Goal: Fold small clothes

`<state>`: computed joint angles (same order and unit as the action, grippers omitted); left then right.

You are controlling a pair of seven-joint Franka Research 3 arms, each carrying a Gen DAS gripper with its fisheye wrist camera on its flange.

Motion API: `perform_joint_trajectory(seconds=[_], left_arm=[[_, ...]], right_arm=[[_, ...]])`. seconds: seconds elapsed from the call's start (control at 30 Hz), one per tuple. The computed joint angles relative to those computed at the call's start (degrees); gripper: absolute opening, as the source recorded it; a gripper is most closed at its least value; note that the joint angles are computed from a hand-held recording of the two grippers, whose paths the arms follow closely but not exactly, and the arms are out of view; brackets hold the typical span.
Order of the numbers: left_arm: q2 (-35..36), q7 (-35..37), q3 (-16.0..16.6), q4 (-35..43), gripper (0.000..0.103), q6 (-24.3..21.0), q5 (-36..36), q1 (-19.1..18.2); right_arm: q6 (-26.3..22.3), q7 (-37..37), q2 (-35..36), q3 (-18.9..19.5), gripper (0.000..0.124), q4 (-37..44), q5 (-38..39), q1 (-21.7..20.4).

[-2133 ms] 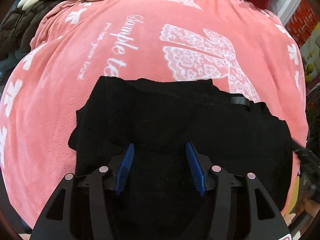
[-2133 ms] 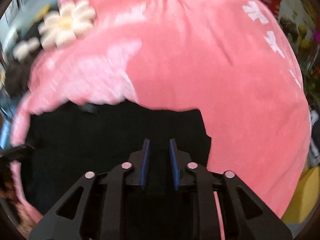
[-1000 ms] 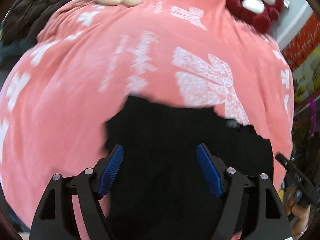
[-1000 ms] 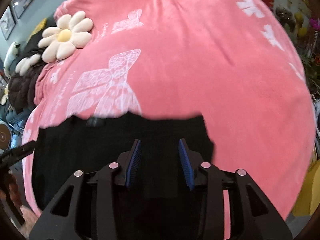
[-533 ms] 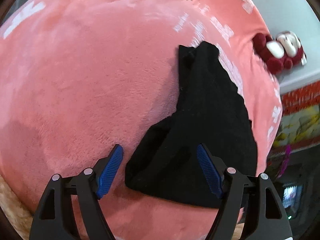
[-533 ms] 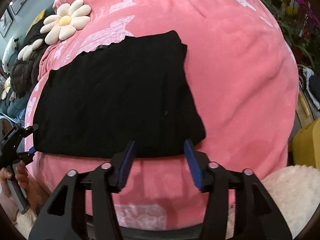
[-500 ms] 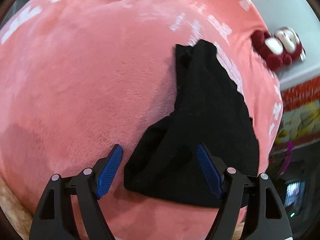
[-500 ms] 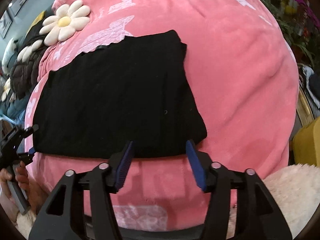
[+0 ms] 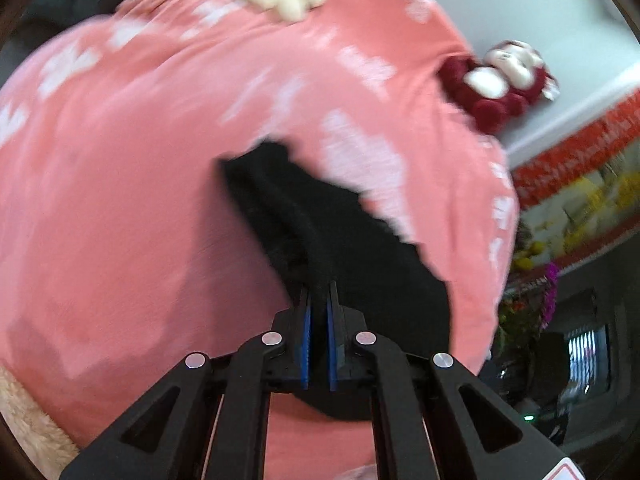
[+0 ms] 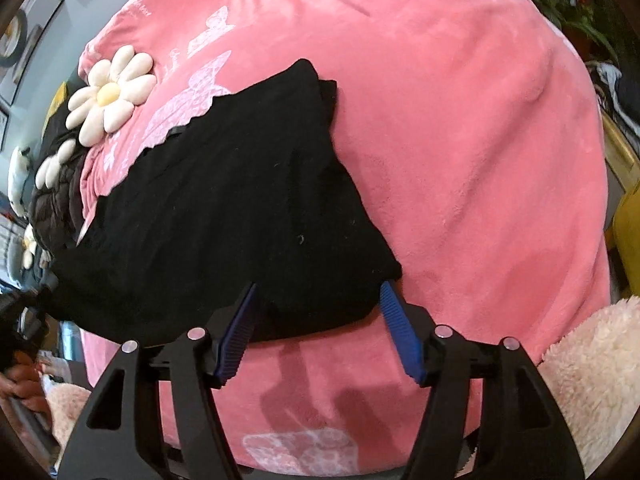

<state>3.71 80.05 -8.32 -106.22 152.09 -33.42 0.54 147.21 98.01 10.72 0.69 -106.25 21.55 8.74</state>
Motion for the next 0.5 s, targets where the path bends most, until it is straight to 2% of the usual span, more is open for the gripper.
perform_joint_trajectory(seconds=[0.2, 0.33, 0.43, 0.5], left_arm=[[6.63, 3.57, -4.58, 16.97, 0.002, -2.67, 5.81, -4.07], [15.69, 6.18, -8.74, 29.82, 0.0, -9.02, 10.45, -8.25], [22.02, 2.17, -8.25, 35.84, 0.0, -14.82, 18.33, -12.96], [23.78, -2.45, -6.89, 36.22, 0.0, -17.27, 23.28, -15.22]], right_arm=[[2.28, -1.75, -0.16, 0.42, 0.06, -0.32, 4.96, -1.11], [4.23, -1.62, -0.64, 0.25, 0.06, -1.01, 8.02, -1.87], [6.06, 0.03, -1.36, -0.31, 0.06, -2.02, 8.33, -2.11], [8.06, 3.11, -1.99, -1.15, 0.061, -3.01, 6.13, -1.87]])
